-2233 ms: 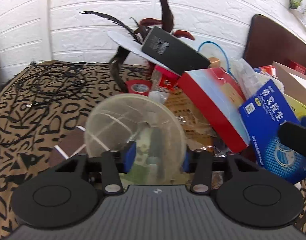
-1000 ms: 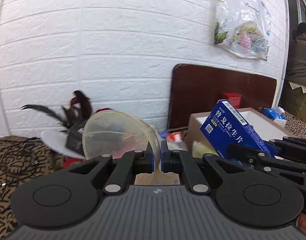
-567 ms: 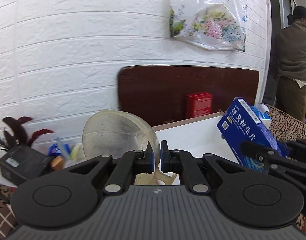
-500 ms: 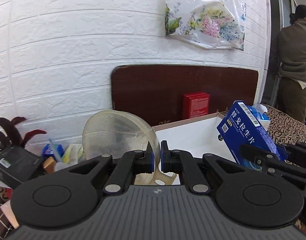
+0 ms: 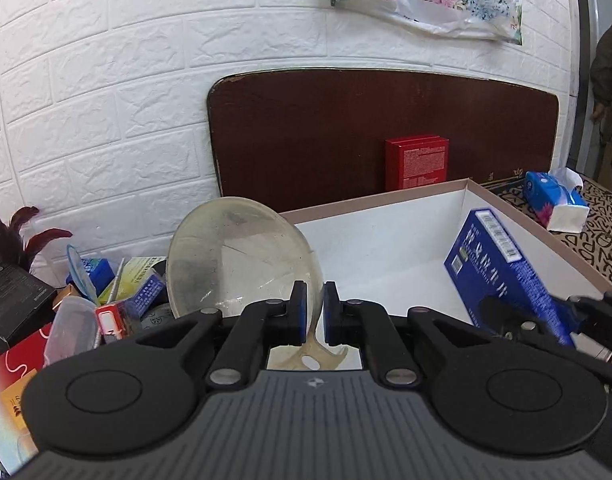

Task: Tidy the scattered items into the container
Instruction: 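Carry the blue box and clear bowl over the white cardboard box with both tools, then open both tools to drop the blue box and clear bowl inside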

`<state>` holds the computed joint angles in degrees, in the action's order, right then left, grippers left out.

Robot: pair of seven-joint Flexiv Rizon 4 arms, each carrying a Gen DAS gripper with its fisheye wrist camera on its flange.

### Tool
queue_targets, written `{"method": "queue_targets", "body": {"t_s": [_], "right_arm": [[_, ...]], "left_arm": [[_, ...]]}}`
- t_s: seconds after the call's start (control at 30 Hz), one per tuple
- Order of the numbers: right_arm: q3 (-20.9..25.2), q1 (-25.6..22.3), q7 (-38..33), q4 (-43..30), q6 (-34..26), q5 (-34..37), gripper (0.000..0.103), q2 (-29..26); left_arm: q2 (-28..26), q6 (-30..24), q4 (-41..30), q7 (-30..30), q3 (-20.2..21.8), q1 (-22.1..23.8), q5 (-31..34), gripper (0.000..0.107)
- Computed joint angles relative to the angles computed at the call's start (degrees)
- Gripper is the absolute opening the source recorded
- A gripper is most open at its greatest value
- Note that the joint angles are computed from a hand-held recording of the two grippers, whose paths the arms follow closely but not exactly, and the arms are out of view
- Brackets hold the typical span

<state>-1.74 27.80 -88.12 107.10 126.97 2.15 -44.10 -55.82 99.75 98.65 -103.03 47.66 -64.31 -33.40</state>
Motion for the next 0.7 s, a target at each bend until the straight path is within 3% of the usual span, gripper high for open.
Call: {"method": "queue_targets", "body": {"t_s": [0.33, 0.4, 0.47, 0.53, 0.6, 0.7], "right_arm": [[-1.2, 0.0, 1.5, -0.1, -3.7, 0.8, 0.016, -0.7], [-1.4, 0.2, 1.9, 0.0, -4.0, 1.0, 0.017, -0.7], [-2.2, 1.1, 1.6, 0.0, -4.2, 1.6, 0.017, -0.7], [-2.4, 1.5, 1.6, 0.2, -4.4, 1.8, 0.019, -0.5], [-2.5, 1.7, 1.7, 0.4, -4.1, 2.2, 0.023, -0.4], [-2.6, 1.9, 1.4, 1.1, -3.1, 2.7, 0.03, -0.1]], "left_arm": [[2.1, 0.7, -0.2, 4.2, -5.3, 2.5, 3.3, 0.015], [2.4, 1.6, 0.4, 4.6, -5.6, 2.6, 3.2, 0.03], [1.5, 2.0, 0.8, 4.4, -3.4, 0.8, 1.3, 0.065], [-0.1, 2.5, 0.9, 4.6, -0.7, -1.4, -0.8, 0.08], [-1.2, 2.7, 1.2, 5.7, 1.4, -3.3, -2.6, 0.081], [-0.1, 3.6, 2.3, 7.7, 0.6, -3.5, -4.0, 0.083]]}}
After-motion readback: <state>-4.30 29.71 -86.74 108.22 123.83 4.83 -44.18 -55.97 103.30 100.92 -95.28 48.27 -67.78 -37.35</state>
